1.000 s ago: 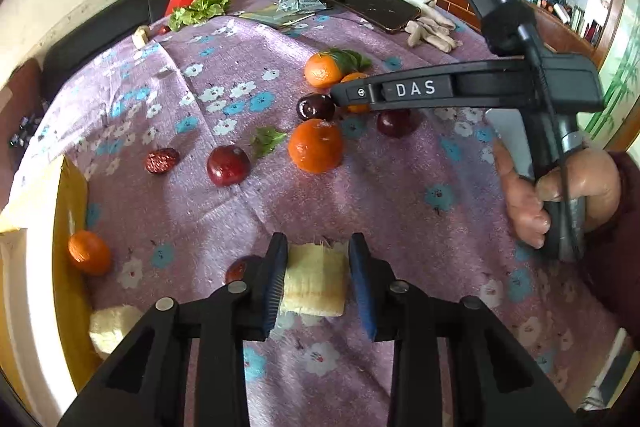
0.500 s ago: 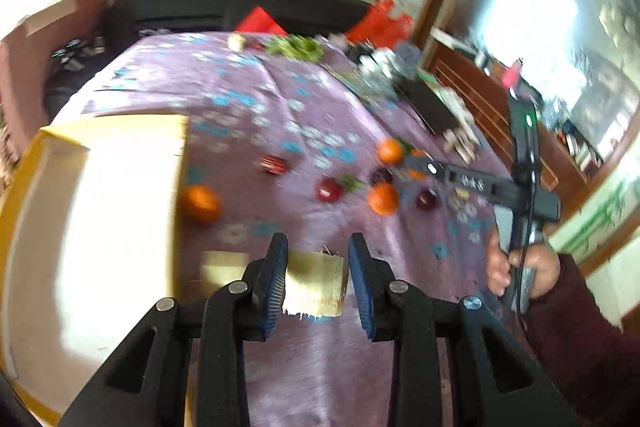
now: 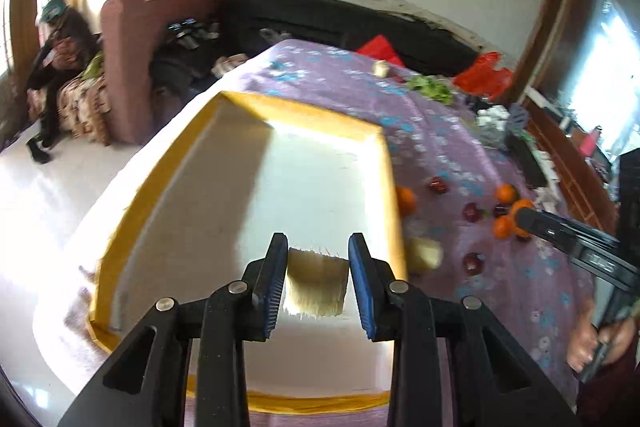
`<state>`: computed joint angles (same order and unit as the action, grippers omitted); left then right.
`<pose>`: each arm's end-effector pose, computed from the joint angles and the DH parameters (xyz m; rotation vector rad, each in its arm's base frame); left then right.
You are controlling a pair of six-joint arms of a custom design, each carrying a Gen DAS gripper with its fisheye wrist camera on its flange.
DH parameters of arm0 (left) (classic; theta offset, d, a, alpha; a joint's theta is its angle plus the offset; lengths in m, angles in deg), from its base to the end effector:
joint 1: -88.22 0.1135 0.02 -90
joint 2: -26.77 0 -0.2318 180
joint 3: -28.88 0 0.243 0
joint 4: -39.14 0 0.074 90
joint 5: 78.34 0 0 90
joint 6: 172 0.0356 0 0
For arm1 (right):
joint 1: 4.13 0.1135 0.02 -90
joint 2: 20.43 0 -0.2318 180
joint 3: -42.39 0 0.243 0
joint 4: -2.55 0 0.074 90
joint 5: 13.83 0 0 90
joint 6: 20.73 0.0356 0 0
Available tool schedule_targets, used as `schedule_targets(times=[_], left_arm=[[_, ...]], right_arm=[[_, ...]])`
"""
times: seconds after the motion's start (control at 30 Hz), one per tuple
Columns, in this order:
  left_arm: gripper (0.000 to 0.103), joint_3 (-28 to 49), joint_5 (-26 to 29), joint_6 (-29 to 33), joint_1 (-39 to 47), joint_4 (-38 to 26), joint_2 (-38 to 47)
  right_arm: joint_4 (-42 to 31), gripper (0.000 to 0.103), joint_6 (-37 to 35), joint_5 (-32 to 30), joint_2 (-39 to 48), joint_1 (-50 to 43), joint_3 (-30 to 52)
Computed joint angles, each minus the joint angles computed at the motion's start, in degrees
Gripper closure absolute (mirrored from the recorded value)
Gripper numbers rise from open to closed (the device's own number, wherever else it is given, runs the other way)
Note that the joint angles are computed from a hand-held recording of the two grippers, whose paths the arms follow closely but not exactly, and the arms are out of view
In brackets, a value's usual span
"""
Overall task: Organize fruits
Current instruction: 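Carry the chunk and orange into the white tray and open both tools, then grasp another pale chunk with the left tool while the right tool grasps a plum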
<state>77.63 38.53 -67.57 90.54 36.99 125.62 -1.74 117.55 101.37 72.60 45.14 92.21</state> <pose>0.2767 -0.0049 0.0725 0.4465 2.3577 -0.4461 0.1949 0.2031 0.1003 0.1813 2.3177 0.3362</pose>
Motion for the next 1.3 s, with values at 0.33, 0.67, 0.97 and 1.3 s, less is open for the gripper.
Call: schedule_targets(times=[0.33, 0.67, 0.97, 1.3], left_arm=[[0.087, 11.3, -0.2, 1.4, 7.6, -3.3, 15.1], [0.048, 11.7, 3.4, 0.8, 11.6, -3.9, 14.3], [0.031, 5.1, 4.7, 0.0, 12.0, -1.8, 4.9], [0.029, -4.5, 3.7, 1.5, -4.1, 2.1, -4.0]], right_arm=[[-7.8, 0.063, -5.2, -10.3, 32.0, 4.4, 39.0], [-17.9, 0.062, -6.6, -11.6, 48.7, 4.6, 60.8], [-9.3, 0.044, -7.8, -3.3, 30.4, 5.2, 38.9], [-7.0, 0.036, 8.2, 4.5, -0.8, -1.3, -3.2]])
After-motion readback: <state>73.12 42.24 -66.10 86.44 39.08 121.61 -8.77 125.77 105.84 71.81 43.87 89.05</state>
